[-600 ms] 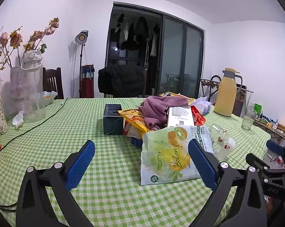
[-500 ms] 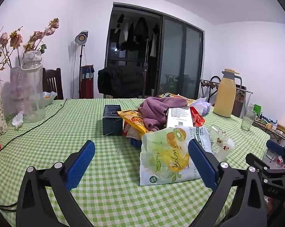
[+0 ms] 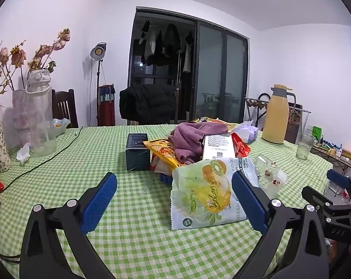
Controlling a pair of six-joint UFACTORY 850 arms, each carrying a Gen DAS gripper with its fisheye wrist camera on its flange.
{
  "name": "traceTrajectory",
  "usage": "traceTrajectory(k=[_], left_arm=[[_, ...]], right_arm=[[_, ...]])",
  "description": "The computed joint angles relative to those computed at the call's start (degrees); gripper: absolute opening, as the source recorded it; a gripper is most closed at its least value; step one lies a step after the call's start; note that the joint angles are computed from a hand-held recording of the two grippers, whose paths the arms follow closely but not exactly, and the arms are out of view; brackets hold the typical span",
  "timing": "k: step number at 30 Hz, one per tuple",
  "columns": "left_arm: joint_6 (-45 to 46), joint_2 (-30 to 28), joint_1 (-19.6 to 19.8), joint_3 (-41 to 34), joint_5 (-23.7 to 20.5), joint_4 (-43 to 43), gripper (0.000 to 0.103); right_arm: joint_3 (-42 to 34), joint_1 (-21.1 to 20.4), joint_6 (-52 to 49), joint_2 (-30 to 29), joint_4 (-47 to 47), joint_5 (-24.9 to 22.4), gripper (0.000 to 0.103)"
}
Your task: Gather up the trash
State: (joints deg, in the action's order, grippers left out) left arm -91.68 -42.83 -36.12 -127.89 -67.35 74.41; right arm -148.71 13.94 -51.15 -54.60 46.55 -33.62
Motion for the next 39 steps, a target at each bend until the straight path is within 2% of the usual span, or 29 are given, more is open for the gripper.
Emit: traceTrajectory(k=[4, 13, 27, 30, 36, 39], left_arm=[[-0.3, 0.4, -0.1, 0.5, -0.1, 0.3, 0.096], [0.1, 0.4, -0.1, 0.3, -0.2, 0.3, 0.096], [0.5, 0.2, -0.3, 0.2, -0.1, 0.7, 0.096], [0.6, 0.1, -0.3, 0.2, -0.3, 0.8, 0.096], [0.1, 0.3, -0.3, 0.5, -0.2, 0.7, 0.096], [0.1, 0.2, -0.3, 0.5, -0.3, 0.7, 0.096]], right_arm=[[-3.5, 0.0, 2.7, -2.0, -2.3, -2.0, 0.096], [0.1, 0.2, 0.2, 0.0, -0.5, -0.5, 0.096], [0.2, 0.2, 1.3, 0.1, -0.1, 0.3, 0.096], [-2.7, -0.1, 2.0, -1.4, -0.1, -2.0, 0.096], [2.0, 0.2, 0.0, 1.0, 0.9, 1.2, 0.096], [1.8, 0.3, 0.0, 0.9, 0.6, 0.9, 0.096]])
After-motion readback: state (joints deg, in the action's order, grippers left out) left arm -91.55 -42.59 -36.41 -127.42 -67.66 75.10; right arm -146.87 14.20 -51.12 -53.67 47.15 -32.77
